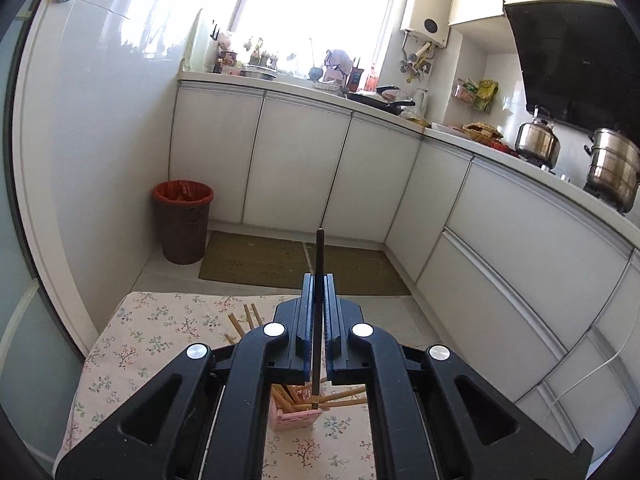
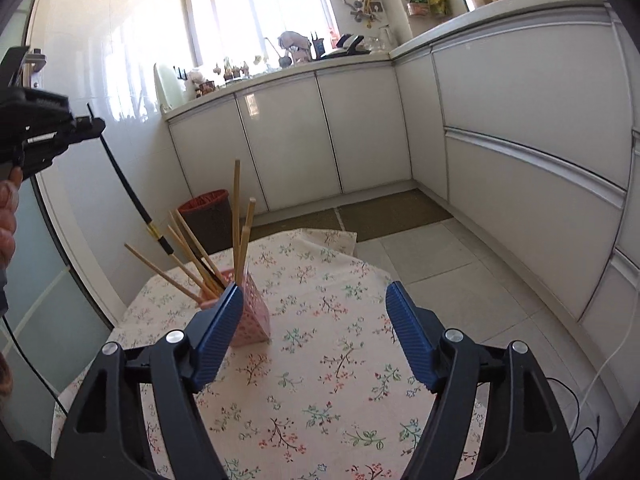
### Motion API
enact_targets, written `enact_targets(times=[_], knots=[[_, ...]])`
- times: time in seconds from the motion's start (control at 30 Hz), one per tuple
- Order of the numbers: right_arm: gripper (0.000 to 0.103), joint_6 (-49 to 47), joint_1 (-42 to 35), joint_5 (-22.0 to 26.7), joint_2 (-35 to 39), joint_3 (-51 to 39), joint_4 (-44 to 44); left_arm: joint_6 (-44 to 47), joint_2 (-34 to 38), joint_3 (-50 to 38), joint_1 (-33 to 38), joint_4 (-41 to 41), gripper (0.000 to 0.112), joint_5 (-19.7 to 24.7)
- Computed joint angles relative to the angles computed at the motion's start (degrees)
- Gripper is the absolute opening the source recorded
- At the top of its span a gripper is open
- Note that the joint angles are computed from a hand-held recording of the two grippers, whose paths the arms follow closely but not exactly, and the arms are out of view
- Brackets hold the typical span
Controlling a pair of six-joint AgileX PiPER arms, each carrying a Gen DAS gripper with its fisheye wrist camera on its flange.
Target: Organize utensils
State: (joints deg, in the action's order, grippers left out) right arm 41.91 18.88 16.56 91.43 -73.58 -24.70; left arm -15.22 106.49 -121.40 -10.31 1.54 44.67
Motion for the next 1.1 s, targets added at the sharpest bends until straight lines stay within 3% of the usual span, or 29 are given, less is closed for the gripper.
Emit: enact_targets(times=[0.2,0.3,0.4,0.5,0.53,0.57,0.63,0.73,0.83,0.93,1.0,1.1], knots=[[0.072,5.5,0.8,-1.2,0.1,0.8,-7.5,-2.4,8.4,-3.7,-1.5,3.4,0.006,1.7],[0.072,9.1,1.1,-1.7,-0.5,1.2,-11.9,-5.4,4.2,4.3,-0.9,3.8,0.007,-3.5],[0.072,7.0,1.2,-1.4,-0.9,0.9,-9.1,-4.6,-0.6,8.1,0.3,1.2,0.011,-4.6],[0.074,6.1,1.8,0.2,-1.9,-0.5,-6.8,-5.0,-5.1,10.8,0.1,1.8,0.029,-4.0],[0.076,8.3,2.6,1.4,-2.3,-1.2,-8.8,-5.2,-6.9,12.4,0.0,1.9,0.041,-4.0],[0.079,10.1,3.5,3.0,-2.8,-2.4,-10.2,-5.9,-8.6,14.0,-0.1,2.5,0.06,-3.6],[0.089,13.1,5.3,5.8,-4.0,-4.3,-12.7,-10.0,-11.7,17.2,-1.2,6.1,0.079,-3.4],[0.096,21.2,10.2,14.1,-5.2,-8.2,-21.8,-19.4,-17.2,22.8,-4.7,15.8,0.094,-2.6],[0.096,23.0,15.5,25.9,-5.5,-12.6,-28.8,-30.9,-20.8,25.9,-11.0,31.7,0.096,2.7],[0.096,14.0,19.3,38.5,-3.8,-19.7,-25.2,-37.9,-23.5,28.6,-17.8,43.6,0.096,9.5],[0.096,13.8,19.6,41.0,-5.0,-20.9,-21.9,-39.3,-25.3,30.1,-20.8,46.3,0.096,12.3],[0.096,17.6,21.5,43.4,-7.9,-19.8,-24.1,-41.9,-27.9,33.1,-24.8,49.7,0.096,15.2]])
